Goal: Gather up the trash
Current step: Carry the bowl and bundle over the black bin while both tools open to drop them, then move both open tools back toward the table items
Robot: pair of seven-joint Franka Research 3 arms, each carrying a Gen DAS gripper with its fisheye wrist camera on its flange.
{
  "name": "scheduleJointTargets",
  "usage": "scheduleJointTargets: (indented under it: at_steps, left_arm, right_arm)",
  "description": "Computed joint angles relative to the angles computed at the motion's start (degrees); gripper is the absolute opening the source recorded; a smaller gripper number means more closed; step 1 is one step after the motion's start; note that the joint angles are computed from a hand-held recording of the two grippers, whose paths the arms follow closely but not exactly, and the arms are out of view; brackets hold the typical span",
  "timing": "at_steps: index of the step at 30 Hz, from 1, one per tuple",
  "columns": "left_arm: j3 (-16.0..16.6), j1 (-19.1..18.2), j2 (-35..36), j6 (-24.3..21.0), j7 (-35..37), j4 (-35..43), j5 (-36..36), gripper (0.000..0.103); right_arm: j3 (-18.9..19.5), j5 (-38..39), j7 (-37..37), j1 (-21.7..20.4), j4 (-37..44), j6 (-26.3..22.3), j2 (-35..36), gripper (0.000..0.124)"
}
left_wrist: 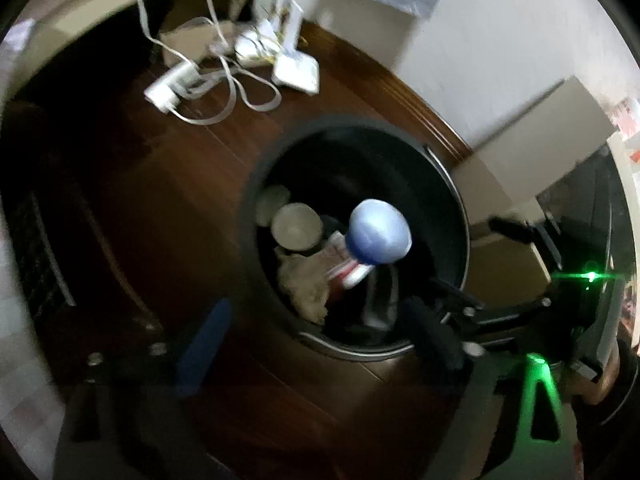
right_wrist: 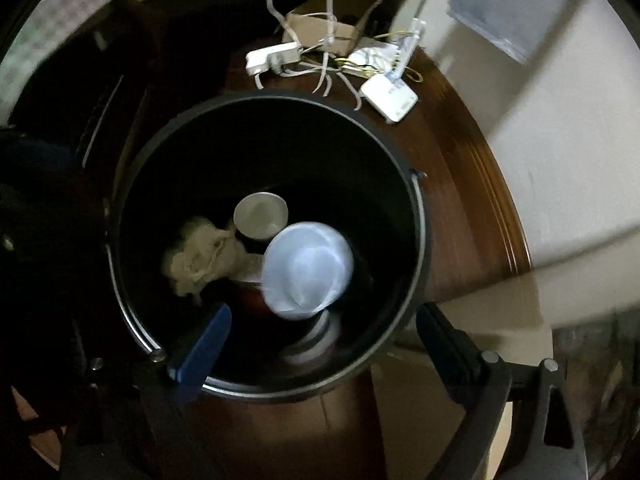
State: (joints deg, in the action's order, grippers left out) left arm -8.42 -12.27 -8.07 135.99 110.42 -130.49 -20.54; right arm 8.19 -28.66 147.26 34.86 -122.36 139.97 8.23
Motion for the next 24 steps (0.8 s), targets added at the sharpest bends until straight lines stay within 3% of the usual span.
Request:
scheduleJointTargets:
  at_steps: [7,11,15,18,24]
  left_arm:
    - [1.78,-0.36,-10.70,4.17,-1.09,-5.10,2.46,0.095]
    - [4.43,-0.53,-15.25,6.41,-2.10,-5.92,3.98,0.095]
    - [6.47,0.83,-17.65,9.64,-3.79,-6.34,5.88,0.095]
    - [7.19,3.81,-19.71,13.16,-6.84,-8.26,10.05,0.095]
    - [10.43,9.22,-21.81,15.37,-11.63,-10.09,15.06,0.095]
  right_arm:
    - [2.23,-0.38,13.28,-0.28,-3.24,0.65,-7.97,0.095]
    - [4.22,-3.33,17.20,-0.59,1.63,-1.99,-8.17,0.096]
    - [4.63,-5.83,17.33,-0.12,8.37,-3.14,-6.00,0.097]
    - [4.21,-6.62,15.35,0.84,13.71,-1.59,-3.45,0.097]
    - [2.32,-6.79,9.69,5.28,27.51,-1.03,5.08,0.097]
